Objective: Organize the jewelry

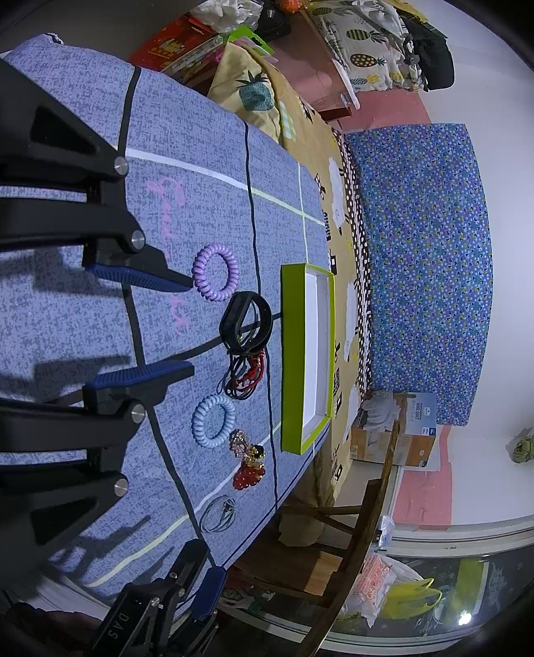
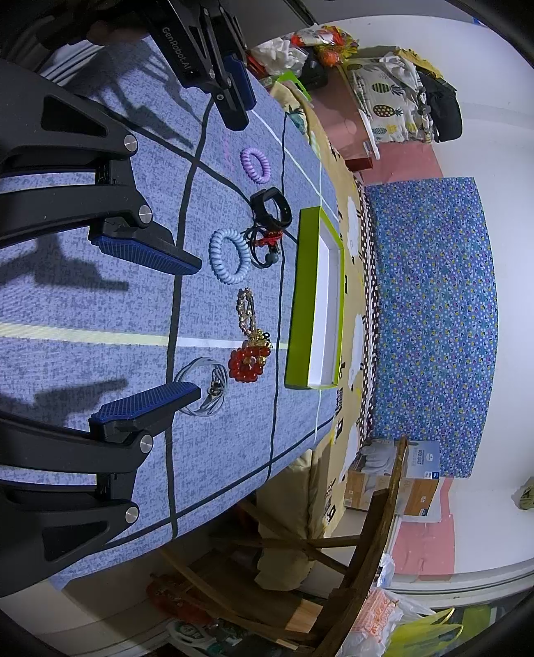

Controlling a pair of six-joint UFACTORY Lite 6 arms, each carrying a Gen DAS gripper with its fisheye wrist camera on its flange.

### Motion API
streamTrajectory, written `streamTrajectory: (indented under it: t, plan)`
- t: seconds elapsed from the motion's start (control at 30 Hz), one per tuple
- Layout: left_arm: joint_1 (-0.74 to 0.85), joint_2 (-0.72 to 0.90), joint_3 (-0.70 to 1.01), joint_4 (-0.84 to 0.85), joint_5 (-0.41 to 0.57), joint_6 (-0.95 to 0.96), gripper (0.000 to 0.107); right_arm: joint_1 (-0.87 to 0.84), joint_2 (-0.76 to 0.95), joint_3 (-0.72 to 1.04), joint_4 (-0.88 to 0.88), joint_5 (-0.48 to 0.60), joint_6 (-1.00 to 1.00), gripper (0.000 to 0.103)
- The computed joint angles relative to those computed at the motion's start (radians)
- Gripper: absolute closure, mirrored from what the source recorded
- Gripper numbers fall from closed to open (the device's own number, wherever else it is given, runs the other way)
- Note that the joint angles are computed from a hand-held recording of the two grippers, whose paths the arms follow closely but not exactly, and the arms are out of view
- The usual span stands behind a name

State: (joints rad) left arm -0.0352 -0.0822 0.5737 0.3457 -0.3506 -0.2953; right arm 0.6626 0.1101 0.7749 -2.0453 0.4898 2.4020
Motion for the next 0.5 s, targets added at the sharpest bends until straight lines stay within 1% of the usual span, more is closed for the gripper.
streamTrajectory:
  t: [0.5]
  plan:
    - [0.004,-0.007,-0.009,0.007,0.001,-0.004,0.071,0.0,-0.001,0.001,0.005,-0.002,-0.004,0.048]
